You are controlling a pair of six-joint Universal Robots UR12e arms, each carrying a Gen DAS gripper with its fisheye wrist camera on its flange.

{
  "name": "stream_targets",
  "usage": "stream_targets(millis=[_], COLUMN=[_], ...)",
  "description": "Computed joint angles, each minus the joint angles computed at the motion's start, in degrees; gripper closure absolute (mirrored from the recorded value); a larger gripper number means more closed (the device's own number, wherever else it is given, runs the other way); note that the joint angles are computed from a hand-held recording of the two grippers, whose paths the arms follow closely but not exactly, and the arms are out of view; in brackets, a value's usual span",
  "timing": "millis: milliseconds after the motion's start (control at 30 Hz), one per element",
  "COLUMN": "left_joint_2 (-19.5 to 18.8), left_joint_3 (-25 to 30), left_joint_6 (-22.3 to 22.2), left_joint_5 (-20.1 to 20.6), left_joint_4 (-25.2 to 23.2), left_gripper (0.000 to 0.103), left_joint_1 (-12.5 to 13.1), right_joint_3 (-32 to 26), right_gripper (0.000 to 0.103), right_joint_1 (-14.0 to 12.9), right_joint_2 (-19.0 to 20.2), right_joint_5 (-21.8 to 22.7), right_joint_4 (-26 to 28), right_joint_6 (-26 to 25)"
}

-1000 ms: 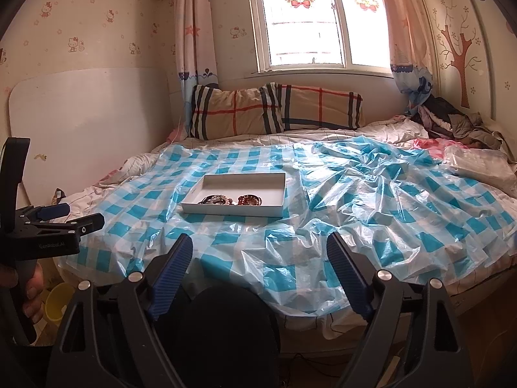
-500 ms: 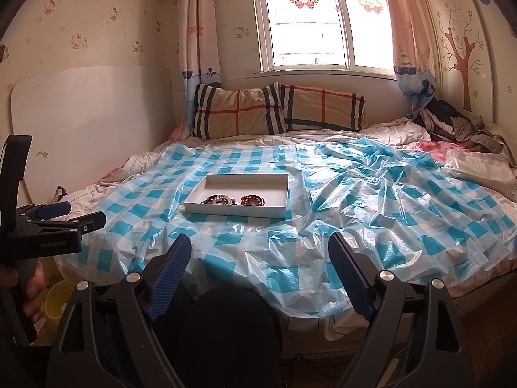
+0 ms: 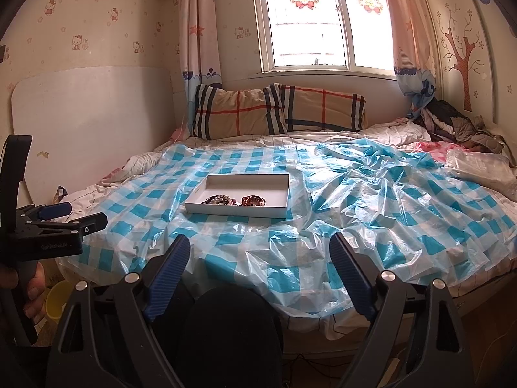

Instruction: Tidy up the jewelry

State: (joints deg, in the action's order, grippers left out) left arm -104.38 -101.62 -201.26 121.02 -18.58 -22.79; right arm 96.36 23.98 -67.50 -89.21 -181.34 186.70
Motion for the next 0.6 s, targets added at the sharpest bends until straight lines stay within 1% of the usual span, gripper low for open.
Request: stream_targets(millis=[233, 600], left_joint_2=[-0.1, -0.1], left_joint_3=[0.2, 0.1], left_joint_6=[-0.7, -0.6], left_joint_5=[0.1, 0.0], left_joint_4=[-0.7, -0.6], left_gripper=[0.008, 0.008], left_joint_1=[-0.2, -0.2], right_joint_3=[-0.2, -0.1], right_gripper=[0.018, 0.018], right_joint_1=[0.3, 0.3], right_joint_2=[0.1, 0.2], right_joint_5=[0.0, -0.1], right_joint_4=[0.4, 0.1], right_joint_6=[0.0, 0.1])
